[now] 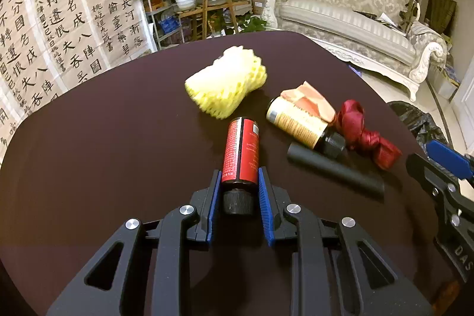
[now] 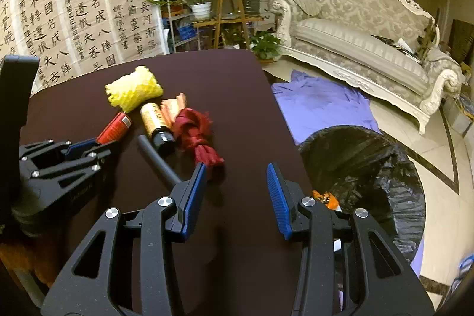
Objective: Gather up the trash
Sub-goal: 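Grasp the red can with the left tool while the right tool grasps the black rod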
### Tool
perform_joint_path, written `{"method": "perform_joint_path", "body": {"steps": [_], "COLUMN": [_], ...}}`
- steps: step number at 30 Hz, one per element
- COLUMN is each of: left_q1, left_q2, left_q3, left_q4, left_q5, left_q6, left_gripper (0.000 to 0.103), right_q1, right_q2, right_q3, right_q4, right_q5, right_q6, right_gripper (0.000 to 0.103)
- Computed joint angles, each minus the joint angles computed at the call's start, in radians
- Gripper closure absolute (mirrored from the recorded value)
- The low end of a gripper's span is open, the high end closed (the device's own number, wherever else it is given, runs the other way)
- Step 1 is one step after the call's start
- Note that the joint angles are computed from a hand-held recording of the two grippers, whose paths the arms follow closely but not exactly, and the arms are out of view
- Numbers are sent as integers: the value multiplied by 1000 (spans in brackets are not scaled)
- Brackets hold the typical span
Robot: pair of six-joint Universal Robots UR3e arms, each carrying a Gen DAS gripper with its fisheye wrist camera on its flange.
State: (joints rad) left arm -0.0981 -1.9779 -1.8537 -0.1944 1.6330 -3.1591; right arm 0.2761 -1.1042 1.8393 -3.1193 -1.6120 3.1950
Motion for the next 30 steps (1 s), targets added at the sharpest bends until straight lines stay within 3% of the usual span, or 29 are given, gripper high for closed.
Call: {"method": "perform_joint_path", "body": {"steps": [7, 20, 26, 28, 30], "left_q1": [57, 167, 172, 177, 177], "left_q2": [85, 176, 179, 180, 181], "left_q3": [-127, -269, -280, -286, -288], "left_q4": [55, 99, 112, 120, 121], "left_q5": [11, -47, -63, -67, -67], "left_q6": [34, 45, 44, 47, 46], "left_gripper": [78, 78, 78, 78, 78], "right_q1": [46, 110, 131, 139, 149], "right_q2": [29, 167, 178, 188, 192], "right_q3": [-58, -324, -345, -365, -371], "right_q4": [44, 296, 308, 319, 319], "right_q5": [40, 35, 11, 8, -5], "right_q6": [-25, -64, -58, -60, -66], "right_gripper": [62, 64, 72, 84, 87]}}
